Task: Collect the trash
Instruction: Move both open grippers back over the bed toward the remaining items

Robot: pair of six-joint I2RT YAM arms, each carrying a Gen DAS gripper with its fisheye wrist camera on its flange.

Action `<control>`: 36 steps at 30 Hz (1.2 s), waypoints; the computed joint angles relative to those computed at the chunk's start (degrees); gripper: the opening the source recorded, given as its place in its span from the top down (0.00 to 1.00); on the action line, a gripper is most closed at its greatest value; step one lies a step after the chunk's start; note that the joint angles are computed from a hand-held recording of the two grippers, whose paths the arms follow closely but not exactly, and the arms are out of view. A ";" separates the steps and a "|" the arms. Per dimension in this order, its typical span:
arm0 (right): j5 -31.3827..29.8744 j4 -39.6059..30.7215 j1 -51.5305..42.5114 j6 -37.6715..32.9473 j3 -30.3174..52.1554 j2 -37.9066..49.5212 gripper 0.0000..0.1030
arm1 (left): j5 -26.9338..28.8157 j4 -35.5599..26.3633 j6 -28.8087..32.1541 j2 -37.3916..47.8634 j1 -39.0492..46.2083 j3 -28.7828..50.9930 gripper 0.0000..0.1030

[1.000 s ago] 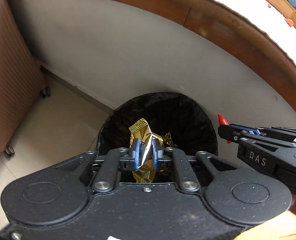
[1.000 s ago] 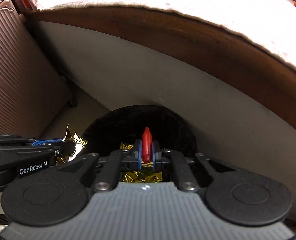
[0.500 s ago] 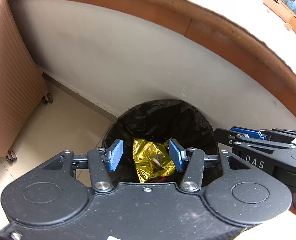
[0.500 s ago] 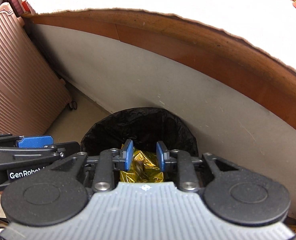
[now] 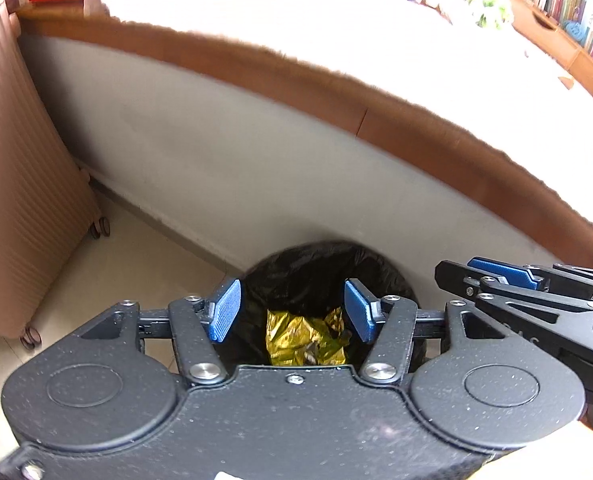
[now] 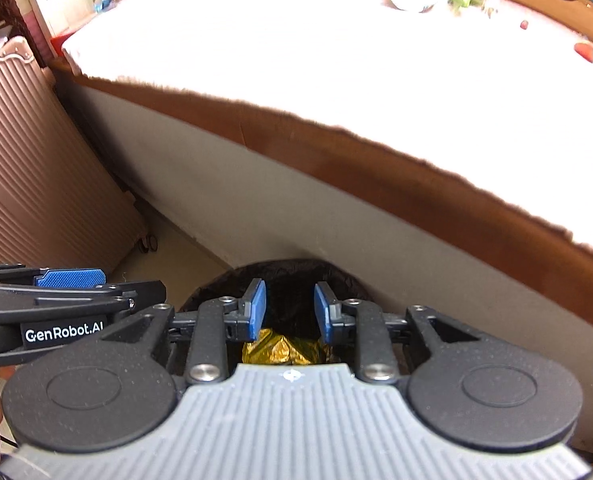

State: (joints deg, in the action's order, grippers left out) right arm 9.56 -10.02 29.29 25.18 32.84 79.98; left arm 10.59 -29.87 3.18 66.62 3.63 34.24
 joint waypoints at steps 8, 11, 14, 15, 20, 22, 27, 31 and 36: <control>0.83 -8.33 -4.84 -4.81 3.10 -15.21 0.47 | 0.99 -2.02 0.11 -5.73 -0.66 8.82 0.15; -0.12 -9.11 -8.24 -7.28 5.27 -17.96 0.41 | 0.45 -1.50 -2.29 -3.47 -3.02 14.25 0.13; -1.53 -8.91 -13.20 -9.76 9.16 -17.96 0.37 | -0.21 0.16 -4.81 -0.30 -5.72 19.30 0.12; -1.80 -8.63 -14.81 -10.28 10.67 -17.18 0.36 | -0.79 0.61 -5.42 0.90 -6.79 20.77 0.12; -3.44 -7.47 -23.46 -14.07 16.70 -12.22 0.34 | -3.02 3.18 -9.66 9.91 -12.79 30.48 0.12; -4.24 -6.41 -26.68 -16.02 18.73 -9.68 0.35 | -3.27 3.81 -10.90 14.93 -14.85 34.86 0.12; -5.77 -5.86 -34.07 -19.79 24.16 -2.91 0.35 | -5.62 4.39 -11.74 24.42 -19.55 43.12 0.25; -8.50 -6.48 -39.34 -21.01 29.41 3.49 0.41 | -8.69 3.77 -12.13 32.31 -23.64 50.28 0.32; -12.04 -8.73 -43.96 -22.81 36.30 11.41 0.46 | -10.96 1.16 -13.94 42.41 -27.67 60.59 0.39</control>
